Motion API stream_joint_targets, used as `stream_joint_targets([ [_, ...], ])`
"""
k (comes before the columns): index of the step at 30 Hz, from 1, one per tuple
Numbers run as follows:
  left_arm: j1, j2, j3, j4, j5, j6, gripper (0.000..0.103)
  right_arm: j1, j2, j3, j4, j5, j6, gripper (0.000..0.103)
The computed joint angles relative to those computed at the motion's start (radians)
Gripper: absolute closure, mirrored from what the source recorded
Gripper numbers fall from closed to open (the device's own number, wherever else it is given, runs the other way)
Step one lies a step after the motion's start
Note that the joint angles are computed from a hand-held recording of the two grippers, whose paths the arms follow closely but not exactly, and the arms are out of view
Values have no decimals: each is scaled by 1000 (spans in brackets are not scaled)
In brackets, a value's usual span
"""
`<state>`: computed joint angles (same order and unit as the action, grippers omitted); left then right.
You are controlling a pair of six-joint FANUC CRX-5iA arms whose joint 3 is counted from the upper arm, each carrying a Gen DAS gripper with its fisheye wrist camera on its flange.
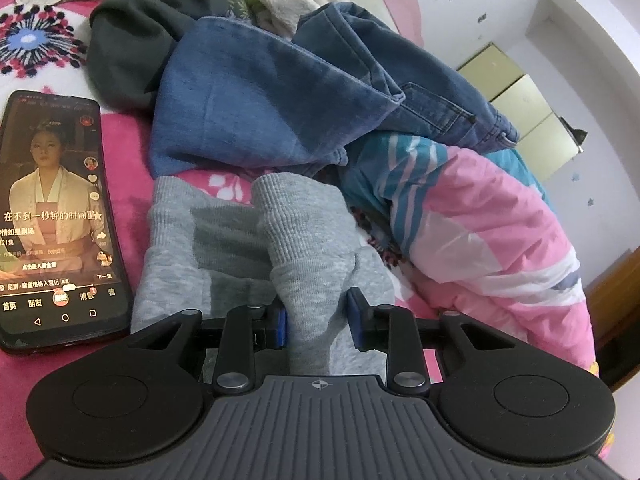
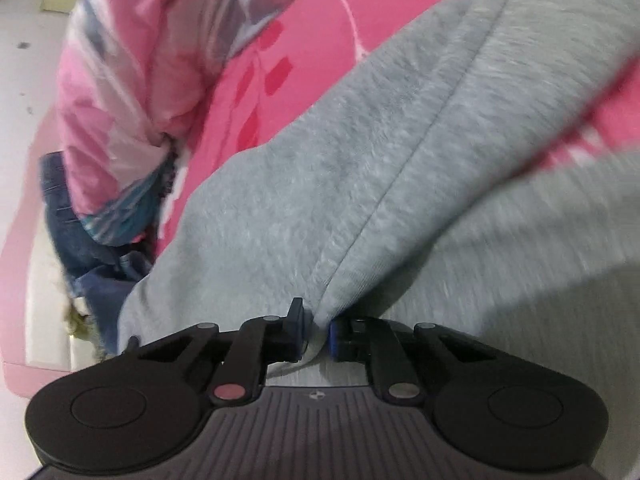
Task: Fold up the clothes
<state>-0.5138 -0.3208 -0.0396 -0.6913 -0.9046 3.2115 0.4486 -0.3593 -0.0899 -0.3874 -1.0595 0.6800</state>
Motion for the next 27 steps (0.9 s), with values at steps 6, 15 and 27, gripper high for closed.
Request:
stream_joint_targets([
  [6,-7,17,14,6,-5,-10,76,-21,-65,-81,-72,118,24,91],
  [15,-167,139,175,-185,-249,19,99,16,-122,-118,-41,238,126,94],
  [27,-54,15,32,-135,-108,192,100,181,-153,-90,72,309,173,95],
])
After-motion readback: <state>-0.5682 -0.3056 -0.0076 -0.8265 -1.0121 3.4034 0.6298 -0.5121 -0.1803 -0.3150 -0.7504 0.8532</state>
